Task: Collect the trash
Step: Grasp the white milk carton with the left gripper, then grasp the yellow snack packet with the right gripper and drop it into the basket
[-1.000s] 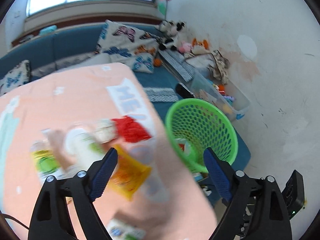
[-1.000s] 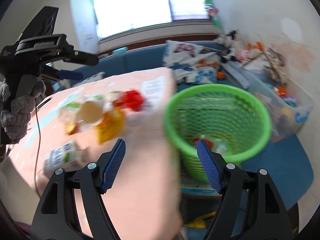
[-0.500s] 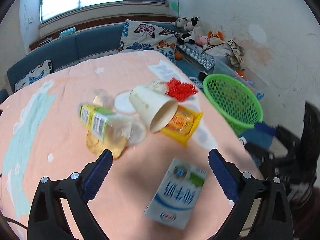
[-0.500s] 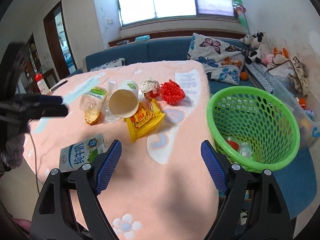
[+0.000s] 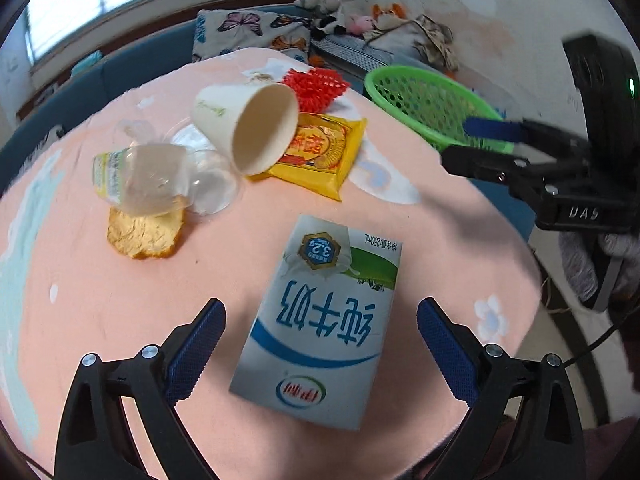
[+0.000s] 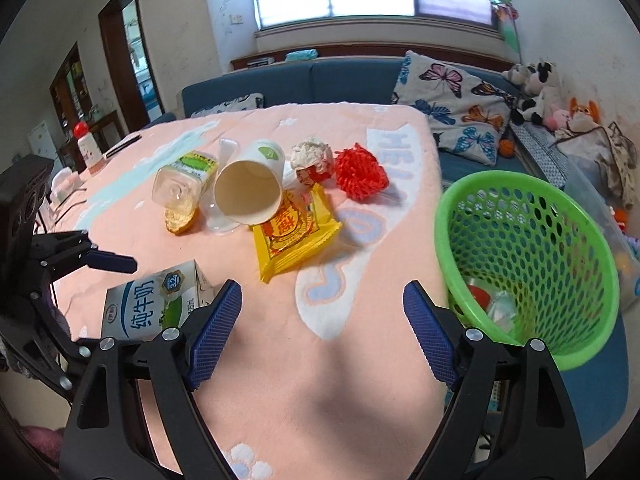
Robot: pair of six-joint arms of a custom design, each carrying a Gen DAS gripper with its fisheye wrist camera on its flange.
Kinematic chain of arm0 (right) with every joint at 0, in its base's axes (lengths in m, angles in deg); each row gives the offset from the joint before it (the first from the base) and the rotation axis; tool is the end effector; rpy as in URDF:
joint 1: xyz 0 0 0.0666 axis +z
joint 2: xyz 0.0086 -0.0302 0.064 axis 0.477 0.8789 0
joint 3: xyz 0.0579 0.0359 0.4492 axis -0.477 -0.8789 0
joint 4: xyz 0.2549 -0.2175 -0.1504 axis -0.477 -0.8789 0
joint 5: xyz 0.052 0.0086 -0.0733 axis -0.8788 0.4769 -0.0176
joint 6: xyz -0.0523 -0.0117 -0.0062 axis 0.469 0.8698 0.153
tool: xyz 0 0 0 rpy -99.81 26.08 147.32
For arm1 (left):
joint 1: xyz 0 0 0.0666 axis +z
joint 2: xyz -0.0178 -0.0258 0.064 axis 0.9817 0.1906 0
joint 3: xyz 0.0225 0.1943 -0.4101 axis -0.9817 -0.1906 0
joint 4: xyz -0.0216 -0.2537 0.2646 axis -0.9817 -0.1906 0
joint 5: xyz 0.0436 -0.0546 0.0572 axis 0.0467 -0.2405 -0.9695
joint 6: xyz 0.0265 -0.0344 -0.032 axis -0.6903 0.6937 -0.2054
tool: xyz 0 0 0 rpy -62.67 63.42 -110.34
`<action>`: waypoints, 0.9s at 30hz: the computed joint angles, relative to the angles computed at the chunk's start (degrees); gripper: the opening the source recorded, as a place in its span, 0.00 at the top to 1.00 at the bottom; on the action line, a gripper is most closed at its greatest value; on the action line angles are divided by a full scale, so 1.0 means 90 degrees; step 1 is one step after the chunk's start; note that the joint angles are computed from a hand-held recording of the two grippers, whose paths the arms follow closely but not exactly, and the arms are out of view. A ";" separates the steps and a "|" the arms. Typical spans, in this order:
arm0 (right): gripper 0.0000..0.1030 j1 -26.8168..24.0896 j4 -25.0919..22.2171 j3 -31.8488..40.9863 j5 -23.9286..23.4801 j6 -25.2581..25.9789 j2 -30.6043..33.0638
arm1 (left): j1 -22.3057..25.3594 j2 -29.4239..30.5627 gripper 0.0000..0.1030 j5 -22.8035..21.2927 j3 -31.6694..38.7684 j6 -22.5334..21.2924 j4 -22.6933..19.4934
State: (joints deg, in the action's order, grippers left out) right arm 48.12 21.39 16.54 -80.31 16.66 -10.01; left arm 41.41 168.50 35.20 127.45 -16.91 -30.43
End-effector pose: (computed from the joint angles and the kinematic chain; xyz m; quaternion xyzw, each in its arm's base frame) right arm 0.3961 0.1402 0.5186 -0.0832 0.9063 0.0947 0.4034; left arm 0.4271 -0.3311 0.5160 0.3205 0.9043 -0.1060 0.2614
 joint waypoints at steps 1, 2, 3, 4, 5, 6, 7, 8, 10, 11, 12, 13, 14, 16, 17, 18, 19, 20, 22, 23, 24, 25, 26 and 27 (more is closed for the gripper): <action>0.20 0.0003 -0.0012 0.0010 -0.0015 0.0022 0.0031 | -0.0026 0.0031 0.09 -0.0086 0.0005 -0.0061 0.0020; 0.20 0.0000 -0.0029 0.0030 -0.0050 0.0038 0.0076 | -0.0037 0.0072 0.10 -0.0141 0.0007 -0.0122 0.0021; 0.20 -0.0011 -0.0044 0.0050 -0.0113 0.0041 0.0117 | -0.0047 0.0097 0.11 -0.0180 -0.0002 -0.0155 0.0028; 0.20 -0.0021 -0.0052 0.0071 -0.0167 0.0042 0.0158 | -0.0051 0.0115 0.15 -0.0187 -0.0011 -0.0193 0.0020; 0.20 -0.0027 -0.0062 0.0095 -0.0194 0.0046 0.0190 | -0.0052 0.0119 0.21 -0.0205 -0.0030 -0.0217 0.0002; 0.20 -0.0028 -0.0073 0.0127 -0.0217 0.0059 0.0235 | -0.0055 0.0131 0.25 -0.0226 -0.0045 -0.0236 -0.0018; 0.20 -0.0025 -0.0085 0.0163 -0.0244 0.0077 0.0279 | -0.0055 0.0138 0.28 -0.0192 -0.0046 -0.0240 -0.0041; 0.20 -0.0022 -0.0093 0.0207 -0.0282 0.0095 0.0335 | -0.0048 0.0120 0.29 -0.0148 -0.0082 -0.0203 -0.0004; 0.20 -0.0007 -0.0092 0.0283 -0.0322 0.0118 0.0433 | -0.0035 0.0083 0.32 -0.0102 -0.0127 -0.0136 0.0085; 0.20 -0.0004 -0.0086 0.0327 -0.0370 0.0137 0.0499 | -0.0028 0.0048 0.34 -0.0086 -0.0161 -0.0114 0.0143; 0.20 0.0000 -0.0087 0.0352 -0.0378 0.0147 0.0535 | -0.0014 -0.0011 0.35 -0.0074 -0.0209 -0.0079 0.0219; 0.20 0.0008 -0.0095 0.0400 -0.0384 0.0153 0.0603 | -0.0004 -0.0043 0.36 -0.0066 -0.0231 -0.0049 0.0260; 0.20 0.0007 -0.0098 0.0446 -0.0423 0.0161 0.0674 | 0.0034 -0.0113 0.37 -0.0010 -0.0282 -0.0013 0.0330; 0.20 0.0019 -0.0088 0.0504 -0.0432 0.0148 0.0773 | 0.0107 -0.0237 0.38 0.0028 -0.0363 0.0082 0.0434; 0.21 0.0015 -0.0088 0.0551 -0.0460 0.0146 0.0844 | 0.0141 -0.0295 0.39 0.0041 -0.0402 0.0140 0.0471; 0.22 0.0015 -0.0085 0.0584 -0.0471 0.0140 0.0897 | 0.0180 -0.0340 0.39 0.0052 -0.0431 0.0192 0.0499; 0.23 0.0011 -0.0077 0.0624 -0.0471 0.0129 0.0960 | 0.0200 -0.0369 0.39 0.0041 -0.0448 0.0244 0.0522; 0.23 0.0006 -0.0074 0.0669 -0.0452 0.0116 0.1027 | 0.0250 -0.0413 0.39 0.0040 -0.0469 0.0298 0.0536; 0.26 -0.0027 -0.0099 0.0760 -0.0462 0.0060 0.1146 | 0.0366 -0.0502 0.39 0.0107 -0.0492 0.0424 0.0574; 0.28 -0.0059 -0.0117 0.0815 -0.0481 -0.0014 0.1227 | 0.0406 -0.0535 0.39 0.0136 -0.0509 0.0461 0.0602; 0.31 -0.0084 -0.0138 0.0861 -0.0518 -0.0072 0.1287 | 0.0452 -0.0566 0.39 0.0139 -0.0510 0.0514 0.0619; 0.35 -0.0110 -0.0158 0.0903 -0.0569 -0.0131 0.1340 | 0.0488 -0.0579 0.39 0.0139 -0.0504 0.0542 0.0631; 0.37 -0.0134 -0.0162 0.0930 -0.0640 -0.0192 0.1379 | 0.0546 -0.0592 0.39 0.0157 -0.0490 0.0582 0.0648; 0.40 -0.0162 -0.0158 0.0959 -0.0733 -0.0261 0.1426 | 0.0583 -0.0604 0.39 0.0171 -0.0493 0.0613 0.0664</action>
State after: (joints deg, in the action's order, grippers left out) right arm 46.66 19.96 25.17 -86.91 14.32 2.82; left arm 46.66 163.06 36.74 123.02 -11.40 -24.45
